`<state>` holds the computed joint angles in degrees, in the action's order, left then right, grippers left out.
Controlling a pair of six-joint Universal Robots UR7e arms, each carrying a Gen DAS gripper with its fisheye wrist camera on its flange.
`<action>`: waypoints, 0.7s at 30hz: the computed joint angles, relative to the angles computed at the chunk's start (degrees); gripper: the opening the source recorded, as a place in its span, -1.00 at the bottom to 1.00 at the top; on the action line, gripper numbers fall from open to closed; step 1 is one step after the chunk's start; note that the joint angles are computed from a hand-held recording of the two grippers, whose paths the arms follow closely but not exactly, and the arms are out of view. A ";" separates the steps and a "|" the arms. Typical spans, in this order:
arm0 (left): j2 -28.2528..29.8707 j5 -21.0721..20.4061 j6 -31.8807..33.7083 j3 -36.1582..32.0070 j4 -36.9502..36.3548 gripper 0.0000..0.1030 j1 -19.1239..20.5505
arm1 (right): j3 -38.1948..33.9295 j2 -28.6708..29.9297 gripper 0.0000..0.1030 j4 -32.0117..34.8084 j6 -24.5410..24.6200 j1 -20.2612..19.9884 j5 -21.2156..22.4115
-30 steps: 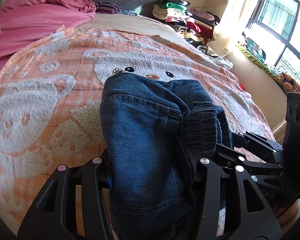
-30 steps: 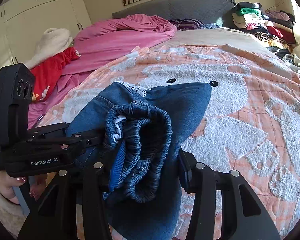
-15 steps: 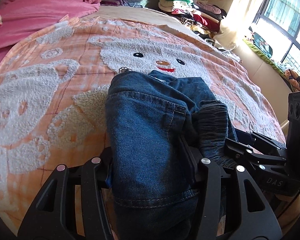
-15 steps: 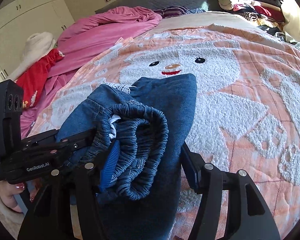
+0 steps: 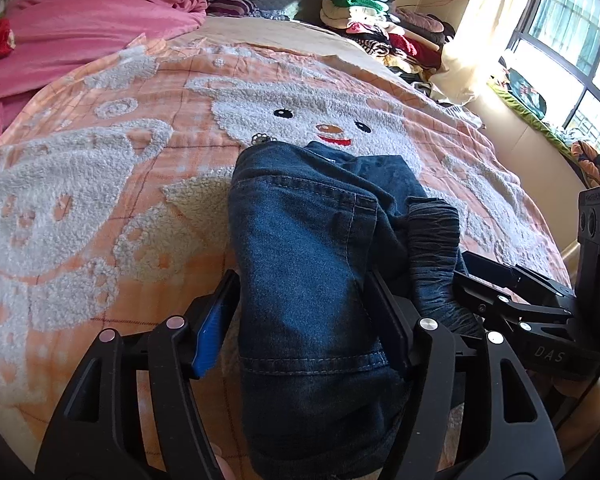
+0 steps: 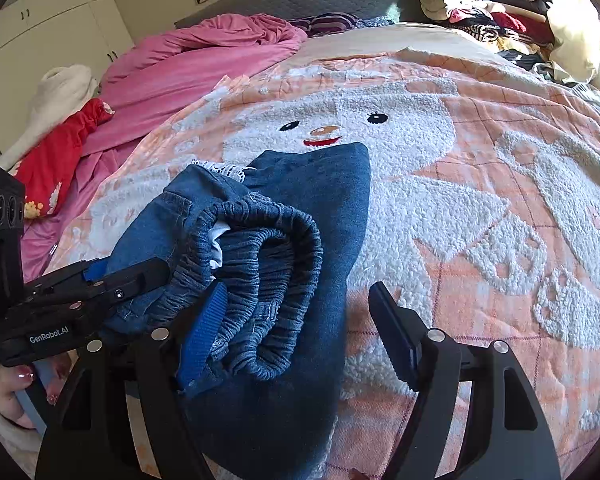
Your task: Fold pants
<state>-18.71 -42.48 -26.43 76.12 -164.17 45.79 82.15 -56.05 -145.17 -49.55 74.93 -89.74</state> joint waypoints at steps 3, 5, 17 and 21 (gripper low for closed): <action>-0.47 0.26 -0.20 0.91 -0.57 0.14 -0.31 | 0.88 -0.67 0.57 -1.10 0.20 -0.13 -0.28; -0.68 0.42 -0.10 1.49 -1.31 0.19 -0.59 | 1.32 -1.13 0.58 -1.28 0.12 -0.27 -0.14; -2.16 2.75 0.19 3.98 -3.74 0.49 -2.69 | 4.59 -4.30 0.65 -3.69 -0.70 -0.63 1.41; -2.61 3.46 0.82 4.69 -4.82 0.59 -3.54 | 5.91 -5.57 0.65 -5.04 -0.87 -0.83 2.46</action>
